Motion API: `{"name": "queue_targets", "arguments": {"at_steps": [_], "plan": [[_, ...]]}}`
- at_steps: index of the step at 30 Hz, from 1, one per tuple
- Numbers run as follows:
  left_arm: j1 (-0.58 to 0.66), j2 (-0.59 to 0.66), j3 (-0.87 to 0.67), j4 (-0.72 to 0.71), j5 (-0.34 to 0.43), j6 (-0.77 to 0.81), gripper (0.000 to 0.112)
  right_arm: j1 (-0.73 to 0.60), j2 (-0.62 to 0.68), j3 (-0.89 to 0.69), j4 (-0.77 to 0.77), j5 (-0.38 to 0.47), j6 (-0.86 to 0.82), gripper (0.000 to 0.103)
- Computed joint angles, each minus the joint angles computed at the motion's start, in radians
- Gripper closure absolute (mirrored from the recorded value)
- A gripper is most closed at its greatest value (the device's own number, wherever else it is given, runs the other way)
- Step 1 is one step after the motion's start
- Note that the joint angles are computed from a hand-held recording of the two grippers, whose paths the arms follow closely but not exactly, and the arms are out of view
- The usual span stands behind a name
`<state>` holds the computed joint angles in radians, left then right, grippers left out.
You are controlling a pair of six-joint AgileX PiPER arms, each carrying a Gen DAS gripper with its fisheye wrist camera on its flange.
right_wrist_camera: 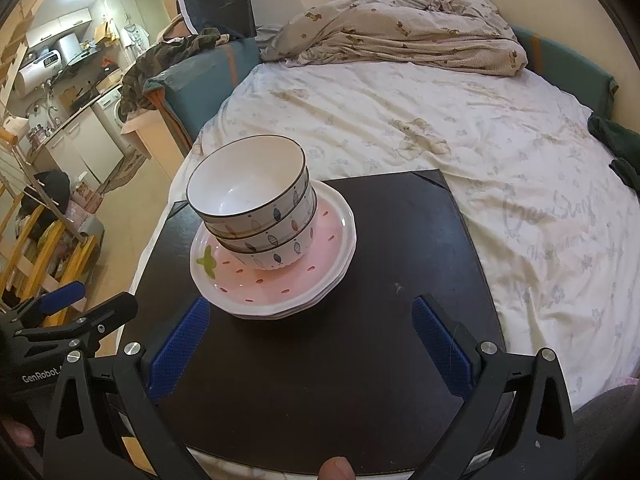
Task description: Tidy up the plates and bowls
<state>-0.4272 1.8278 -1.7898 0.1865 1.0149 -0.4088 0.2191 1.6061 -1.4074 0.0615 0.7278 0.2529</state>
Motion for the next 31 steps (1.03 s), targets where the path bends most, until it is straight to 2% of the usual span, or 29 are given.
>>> {"name": "queue_targets", "arguments": {"at_steps": [15,31], "plan": [[-0.001,0.008,-0.021,0.006,0.023,0.001,0.010,-0.014,-0.005,0.009,0.011,-0.004,0.000,0.000],[0.003,0.008,-0.015,-0.002,0.012,-0.003,0.010,-0.023,0.000,-0.001,-0.002,0.015,0.018,0.000]]}}
